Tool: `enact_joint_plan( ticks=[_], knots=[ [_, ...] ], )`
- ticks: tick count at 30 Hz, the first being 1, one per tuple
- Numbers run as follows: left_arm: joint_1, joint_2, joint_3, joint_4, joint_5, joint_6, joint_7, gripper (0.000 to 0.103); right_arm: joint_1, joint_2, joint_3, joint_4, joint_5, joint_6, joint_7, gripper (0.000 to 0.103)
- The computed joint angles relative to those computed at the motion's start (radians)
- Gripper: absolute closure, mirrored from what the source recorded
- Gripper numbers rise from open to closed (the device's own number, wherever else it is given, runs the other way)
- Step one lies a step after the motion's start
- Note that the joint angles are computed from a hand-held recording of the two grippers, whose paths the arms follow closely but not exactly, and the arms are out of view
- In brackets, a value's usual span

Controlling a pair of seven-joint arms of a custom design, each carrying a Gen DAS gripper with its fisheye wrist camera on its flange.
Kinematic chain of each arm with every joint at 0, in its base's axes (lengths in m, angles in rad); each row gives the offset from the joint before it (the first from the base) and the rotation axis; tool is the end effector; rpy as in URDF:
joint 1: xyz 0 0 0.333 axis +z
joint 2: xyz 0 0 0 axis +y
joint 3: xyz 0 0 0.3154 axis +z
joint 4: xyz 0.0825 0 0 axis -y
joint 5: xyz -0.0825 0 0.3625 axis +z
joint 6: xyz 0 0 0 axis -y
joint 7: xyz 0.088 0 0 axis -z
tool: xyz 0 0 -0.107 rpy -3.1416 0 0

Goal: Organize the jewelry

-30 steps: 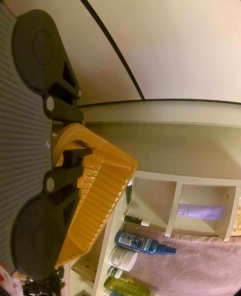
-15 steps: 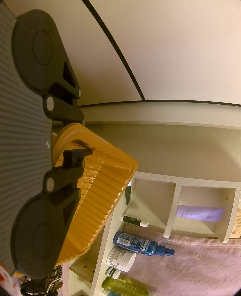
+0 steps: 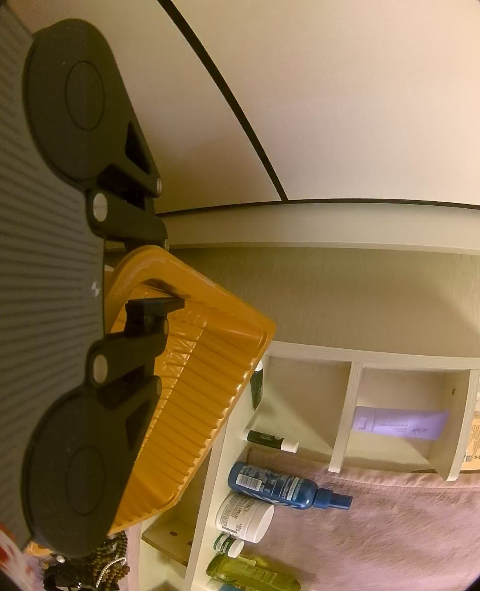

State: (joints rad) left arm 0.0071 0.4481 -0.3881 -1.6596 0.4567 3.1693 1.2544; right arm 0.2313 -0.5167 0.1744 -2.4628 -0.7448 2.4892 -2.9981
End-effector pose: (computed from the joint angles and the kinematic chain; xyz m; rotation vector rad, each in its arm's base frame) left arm 0.6466 -0.2453 0.5084 -1.2785 1.9153 -1.2098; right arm 0.3769 0.1749 0.5407 -0.8824 2.2427 -0.6716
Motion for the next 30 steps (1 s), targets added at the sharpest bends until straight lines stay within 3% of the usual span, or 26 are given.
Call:
enact_joint_plan(
  ticks=[2, 3, 4, 9, 12, 17, 23, 30],
  knots=[
    [0.004, 0.002, -0.005, 0.002, 0.0, -0.001, 0.005, 0.093, 0.001, 0.02, 0.002, 0.009, -0.01, 0.012, -0.011, 0.057],
    [0.003, 0.001, -0.004, 0.001, 0.0, -0.001, 0.006, 0.093, 0.004, 0.031, -0.004, 0.011, -0.007, 0.024, -0.018, 0.07],
    [0.004, 0.003, -0.006, 0.003, 0.0, -0.001, 0.009, 0.093, 0.006, 0.043, -0.01, 0.012, -0.004, 0.042, -0.023, 0.076],
    [0.012, 0.005, -0.017, 0.002, -0.005, -0.002, 0.021, 0.093, -0.006, 0.101, -0.022, 0.016, 0.004, 0.117, 0.006, 0.078],
    [0.015, 0.007, -0.021, 0.003, -0.009, -0.003, 0.024, 0.093, -0.016, 0.124, -0.021, 0.027, 0.01, 0.111, 0.025, 0.078],
    [0.021, 0.011, -0.029, 0.006, -0.014, -0.003, 0.032, 0.093, -0.048, 0.136, -0.028, 0.005, -0.016, 0.173, 0.129, 0.078],
    [0.018, 0.009, -0.025, 0.005, -0.014, -0.002, 0.031, 0.093, -0.076, 0.125, -0.007, -0.006, -0.076, 0.189, 0.233, 0.093],
    [0.024, 0.01, -0.032, 0.005, -0.018, -0.003, 0.035, 0.093, -0.09, 0.1, -0.008, -0.011, -0.111, 0.211, 0.33, 0.094]
  ],
)
